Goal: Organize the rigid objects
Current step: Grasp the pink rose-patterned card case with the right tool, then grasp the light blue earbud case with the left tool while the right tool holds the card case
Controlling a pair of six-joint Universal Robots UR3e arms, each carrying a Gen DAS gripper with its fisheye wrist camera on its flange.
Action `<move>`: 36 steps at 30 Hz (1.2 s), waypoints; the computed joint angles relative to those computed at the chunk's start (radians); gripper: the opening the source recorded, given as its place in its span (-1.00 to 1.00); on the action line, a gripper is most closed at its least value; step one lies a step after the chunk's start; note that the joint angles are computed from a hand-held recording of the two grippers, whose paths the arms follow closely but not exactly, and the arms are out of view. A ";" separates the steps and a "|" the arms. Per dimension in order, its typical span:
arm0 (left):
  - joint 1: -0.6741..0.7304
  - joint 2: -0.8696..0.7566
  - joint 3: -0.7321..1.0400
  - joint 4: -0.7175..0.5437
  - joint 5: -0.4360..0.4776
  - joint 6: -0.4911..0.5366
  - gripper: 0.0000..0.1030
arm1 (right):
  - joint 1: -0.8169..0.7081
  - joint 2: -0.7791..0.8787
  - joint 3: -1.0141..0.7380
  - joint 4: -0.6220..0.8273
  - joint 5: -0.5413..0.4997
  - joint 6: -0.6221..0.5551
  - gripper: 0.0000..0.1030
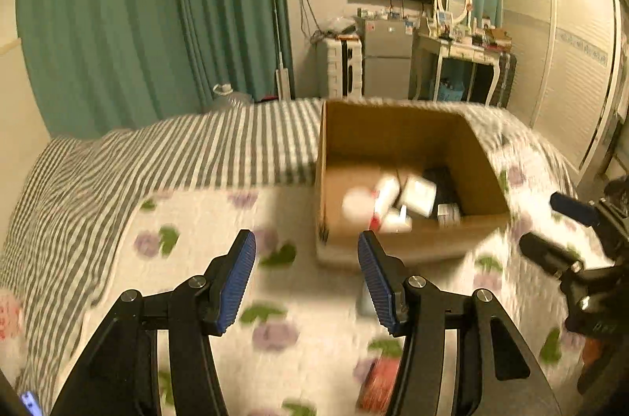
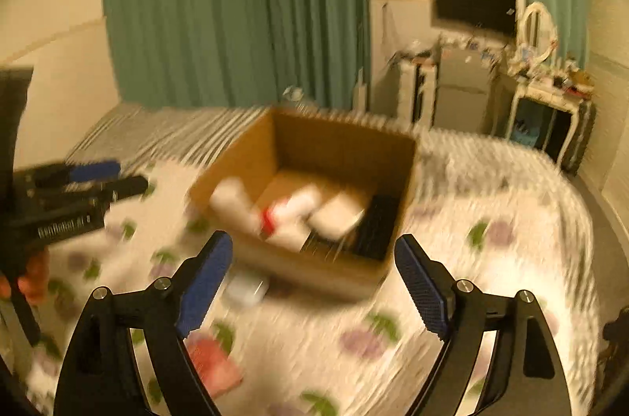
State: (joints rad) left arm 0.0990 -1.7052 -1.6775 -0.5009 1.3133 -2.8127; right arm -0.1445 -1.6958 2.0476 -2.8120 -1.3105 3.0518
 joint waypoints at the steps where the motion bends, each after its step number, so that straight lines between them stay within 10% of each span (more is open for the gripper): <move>1: 0.015 0.035 -0.054 0.000 -0.009 0.018 0.13 | 0.022 -0.004 0.022 -0.007 -0.013 0.006 0.65; 9: 0.127 0.159 -0.432 0.096 -0.038 0.125 0.14 | 0.272 0.147 0.067 -0.053 -0.165 -0.070 0.64; 27: 0.208 0.086 -0.435 0.125 -0.047 0.091 0.14 | 0.325 0.469 -0.167 0.110 -0.130 -0.084 0.66; 36: 0.188 0.052 -0.423 0.149 0.000 0.059 0.14 | 0.325 0.353 -0.042 -0.066 -0.212 -0.002 0.61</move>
State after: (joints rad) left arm 0.2870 -1.6528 -2.1003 -0.3523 1.3130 -2.7541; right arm 0.1801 -1.3425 2.0059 -2.8782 -1.5226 3.0500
